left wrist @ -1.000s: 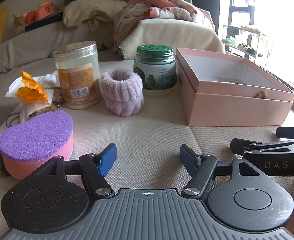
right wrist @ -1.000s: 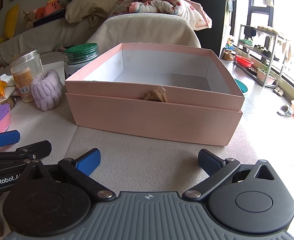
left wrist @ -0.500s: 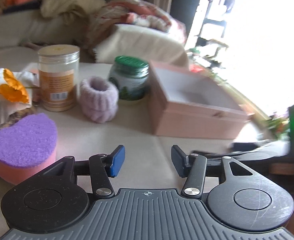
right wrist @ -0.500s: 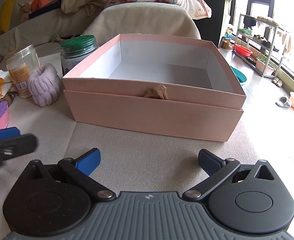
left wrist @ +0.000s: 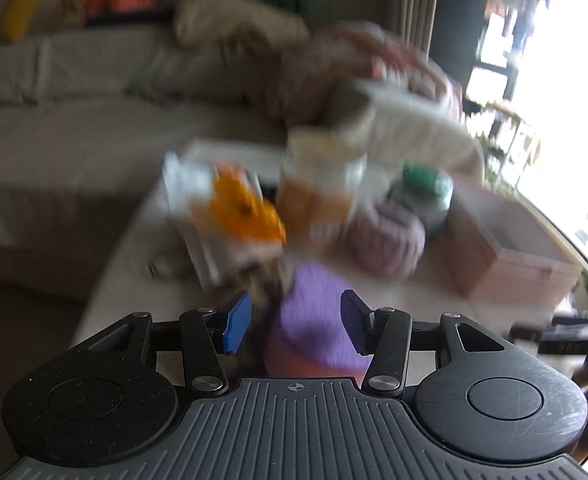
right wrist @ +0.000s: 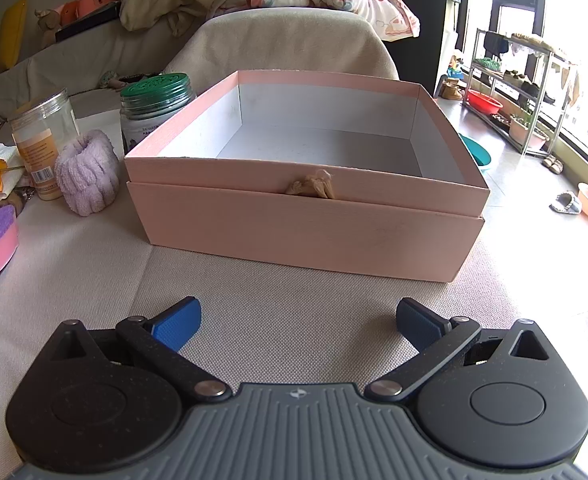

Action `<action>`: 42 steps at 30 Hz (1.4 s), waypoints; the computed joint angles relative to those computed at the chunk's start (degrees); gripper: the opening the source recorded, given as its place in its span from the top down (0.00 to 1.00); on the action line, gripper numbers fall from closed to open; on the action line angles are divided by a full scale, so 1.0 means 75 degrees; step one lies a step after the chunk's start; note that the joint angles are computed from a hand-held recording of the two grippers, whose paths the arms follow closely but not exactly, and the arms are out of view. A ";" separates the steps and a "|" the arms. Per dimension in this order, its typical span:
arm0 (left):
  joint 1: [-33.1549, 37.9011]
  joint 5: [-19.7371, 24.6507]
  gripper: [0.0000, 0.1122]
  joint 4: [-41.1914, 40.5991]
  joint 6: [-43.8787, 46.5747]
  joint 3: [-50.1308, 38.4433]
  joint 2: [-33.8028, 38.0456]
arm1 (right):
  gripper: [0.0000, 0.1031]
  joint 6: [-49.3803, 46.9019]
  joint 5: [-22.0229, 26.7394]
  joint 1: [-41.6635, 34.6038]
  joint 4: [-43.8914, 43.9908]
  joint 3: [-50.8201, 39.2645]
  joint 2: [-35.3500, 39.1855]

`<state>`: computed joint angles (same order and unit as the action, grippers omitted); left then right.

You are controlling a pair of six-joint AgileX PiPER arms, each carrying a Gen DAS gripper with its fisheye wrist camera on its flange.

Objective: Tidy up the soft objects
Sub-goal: 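Move the left tool to the orange flower toy while the right tool approaches the purple eggplant sponge, then close the left tool on the orange flower while the right tool grasps the eggplant sponge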

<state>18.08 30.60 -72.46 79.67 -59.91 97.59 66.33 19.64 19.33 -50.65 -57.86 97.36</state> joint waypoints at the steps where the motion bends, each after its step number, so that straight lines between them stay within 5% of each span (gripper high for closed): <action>1: -0.0034 0.0185 0.52 -0.0066 0.0017 -0.0010 0.0136 | 0.00 0.0015 0.0005 0.0006 -0.0010 0.0002 -0.0001; 5: -0.0040 0.2216 0.52 0.0399 0.0227 -0.0357 0.0530 | 0.00 0.0001 -0.0004 0.0001 0.0006 0.0010 -0.0012; 10: 0.0119 0.3046 0.52 -0.0089 0.0998 -0.0316 0.0460 | 0.00 0.0004 -0.0010 -0.0009 0.0003 0.0026 -0.0028; 13: 0.0617 0.2869 0.52 -0.0794 0.1119 -0.0346 0.0409 | 0.00 0.0000 -0.0008 -0.0007 0.0007 0.0026 -0.0032; 18: 0.0787 0.1479 0.53 -0.1424 0.0726 -0.1188 0.0588 | 0.00 0.0024 -0.0014 -0.0009 -0.0016 0.0035 -0.0032; 20: 0.0735 0.0900 0.53 -0.0876 -0.0126 -0.1775 0.0829 | 0.00 0.0026 -0.0015 -0.0009 -0.0019 0.0036 -0.0033; 24: 0.0652 0.0837 0.53 0.0343 -0.2373 -0.3111 0.1582 | 0.00 0.0040 -0.0013 -0.0007 -0.0031 0.0038 -0.0034; 28: -0.0032 0.0261 0.53 0.1037 -0.1689 -0.3980 0.2217 | 0.00 0.0026 -0.0023 -0.0013 -0.0021 0.0042 -0.0037; 34: -0.0582 0.0474 0.52 0.4067 -0.1796 -0.5409 0.3058 | 0.00 0.0035 -0.0018 -0.0009 -0.0028 0.0044 -0.0039; 39: -0.0401 0.1201 0.56 0.4499 -0.1471 -0.5504 0.3294 | 0.04 -0.0233 -0.0240 -0.0018 0.0103 0.0195 -0.0210; 42: -0.0145 0.1252 0.82 0.3722 -0.0780 -0.5027 0.3136 | 0.04 -0.0147 -0.0760 0.0157 -0.0202 0.0345 -0.0454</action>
<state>16.99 39.99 -44.54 73.82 -97.60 121.11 65.22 13.94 20.51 -52.16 -55.27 93.96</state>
